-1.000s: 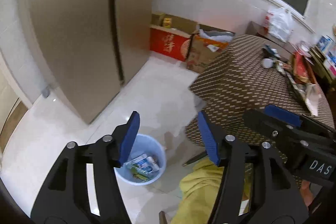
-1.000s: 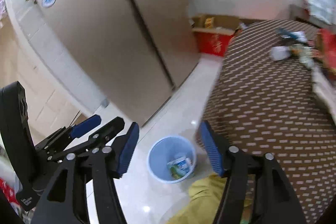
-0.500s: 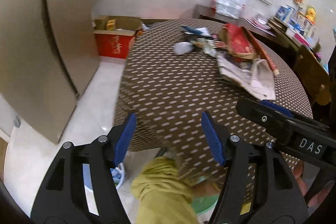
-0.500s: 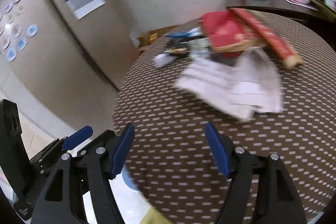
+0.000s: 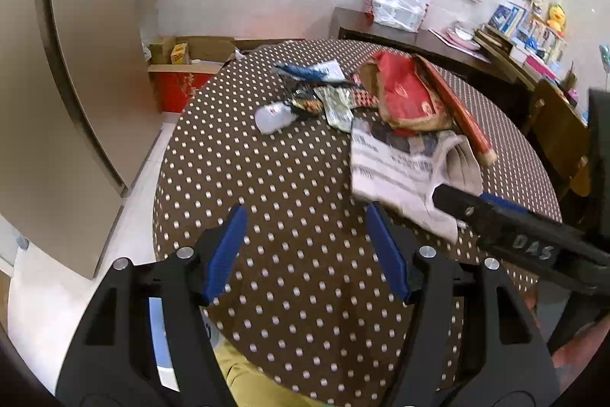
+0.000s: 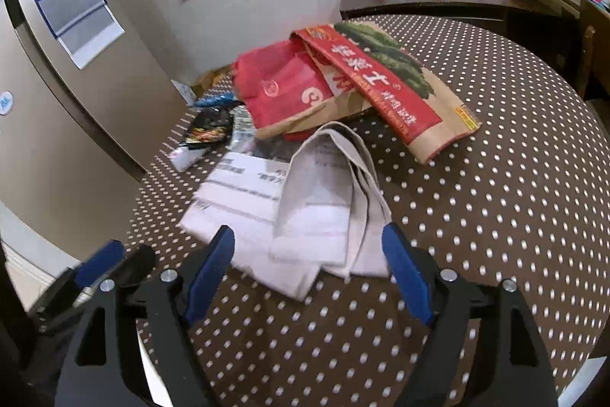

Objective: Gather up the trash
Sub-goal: 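Move both tools back over the table toward the remaining papers, then grasp the brown kraft paper bag with the right tool and lift it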

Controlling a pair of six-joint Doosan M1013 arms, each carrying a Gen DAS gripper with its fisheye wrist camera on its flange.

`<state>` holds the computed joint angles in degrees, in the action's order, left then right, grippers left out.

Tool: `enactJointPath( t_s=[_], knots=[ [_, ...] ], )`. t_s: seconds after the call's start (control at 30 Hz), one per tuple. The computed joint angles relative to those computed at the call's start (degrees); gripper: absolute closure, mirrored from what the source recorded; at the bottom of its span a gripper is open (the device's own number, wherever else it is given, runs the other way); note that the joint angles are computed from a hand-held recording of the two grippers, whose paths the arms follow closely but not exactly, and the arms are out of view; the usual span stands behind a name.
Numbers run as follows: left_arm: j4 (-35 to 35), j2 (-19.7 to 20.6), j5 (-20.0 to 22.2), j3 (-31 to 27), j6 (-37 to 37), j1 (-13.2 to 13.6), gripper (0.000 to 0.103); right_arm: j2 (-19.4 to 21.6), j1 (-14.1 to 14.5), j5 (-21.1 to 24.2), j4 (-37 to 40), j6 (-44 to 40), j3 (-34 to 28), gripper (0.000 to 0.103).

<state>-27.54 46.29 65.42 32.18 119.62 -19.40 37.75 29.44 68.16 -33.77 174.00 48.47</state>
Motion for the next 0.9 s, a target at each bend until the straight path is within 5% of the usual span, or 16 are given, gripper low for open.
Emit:
enactJointPath(
  t_s=[0.5, 0.8, 0.83, 0.9],
  knots=[
    [2.72, 6.22, 5.0, -11.1, -4.76, -0.27, 0.035, 1.01, -0.8, 7.15, -3.43, -2.71, -2.83, 0.024],
    [2.07, 6.81, 6.36, -11.66, -4.88, -0.28, 0.035, 1.51, -3.07, 4.24, 2.37, -7.49, -2.37, 0.023],
    [2.08, 6.57, 6.19, -11.17, -4.77, -0.29, 0.035, 1.35, -3.34, 3.07, 2.68, -7.34, -1.67, 0.025],
    [2.3, 6.32, 6.1, -10.57, -4.6, -0.27, 0.035, 2.18, -3.29, 5.08, 1.06, -8.83, -2.84, 0.051]
  ],
)
